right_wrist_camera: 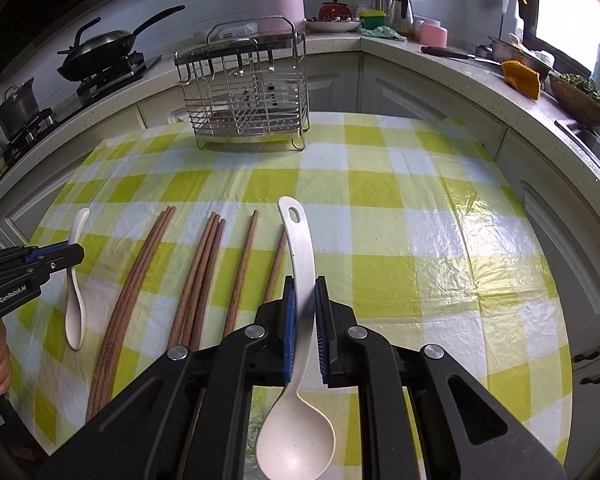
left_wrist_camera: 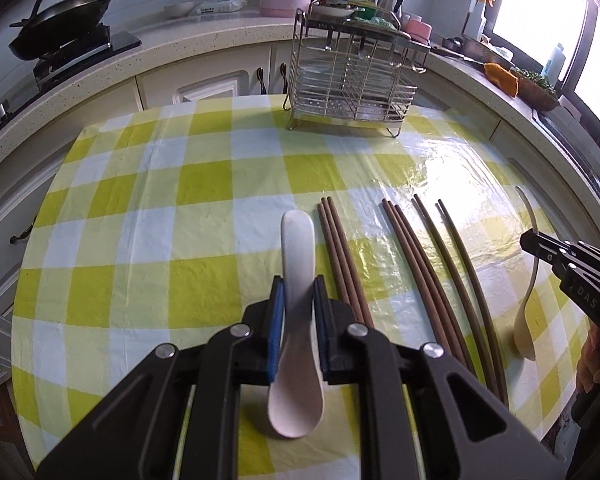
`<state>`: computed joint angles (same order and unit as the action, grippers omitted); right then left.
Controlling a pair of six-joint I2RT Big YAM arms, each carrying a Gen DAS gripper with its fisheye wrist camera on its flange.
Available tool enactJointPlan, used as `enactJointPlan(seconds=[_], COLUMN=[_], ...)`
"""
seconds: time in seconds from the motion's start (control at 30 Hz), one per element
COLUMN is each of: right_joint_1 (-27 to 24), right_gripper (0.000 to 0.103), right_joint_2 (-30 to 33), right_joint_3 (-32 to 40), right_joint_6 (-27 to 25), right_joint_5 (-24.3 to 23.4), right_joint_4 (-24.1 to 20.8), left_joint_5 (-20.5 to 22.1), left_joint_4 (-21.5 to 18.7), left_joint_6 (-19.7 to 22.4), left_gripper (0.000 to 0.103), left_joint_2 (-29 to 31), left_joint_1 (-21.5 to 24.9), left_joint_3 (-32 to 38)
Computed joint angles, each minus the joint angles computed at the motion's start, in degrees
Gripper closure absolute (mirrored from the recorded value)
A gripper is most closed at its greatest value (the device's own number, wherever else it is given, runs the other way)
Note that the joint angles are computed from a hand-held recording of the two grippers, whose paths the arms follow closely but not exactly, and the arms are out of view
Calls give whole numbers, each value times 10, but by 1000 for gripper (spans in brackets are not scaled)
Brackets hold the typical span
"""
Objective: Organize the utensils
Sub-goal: 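Lift both spoons and carry them over the wire drying rack with both tools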
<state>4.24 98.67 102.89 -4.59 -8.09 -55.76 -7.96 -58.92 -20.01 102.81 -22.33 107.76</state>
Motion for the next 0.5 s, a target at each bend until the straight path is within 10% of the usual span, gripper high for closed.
enactJointPlan(seconds=[0.5], right_joint_1=[4], right_gripper=[95], right_joint_2=[12], right_joint_3=[35], right_joint_6=[-11], right_joint_5=[-19], right_joint_4=[56], left_joint_5=[-23], left_joint_4=[40], left_joint_6=[12], left_gripper=[89], left_joint_2=[-1], left_joint_1=[0], left_joint_3=[22])
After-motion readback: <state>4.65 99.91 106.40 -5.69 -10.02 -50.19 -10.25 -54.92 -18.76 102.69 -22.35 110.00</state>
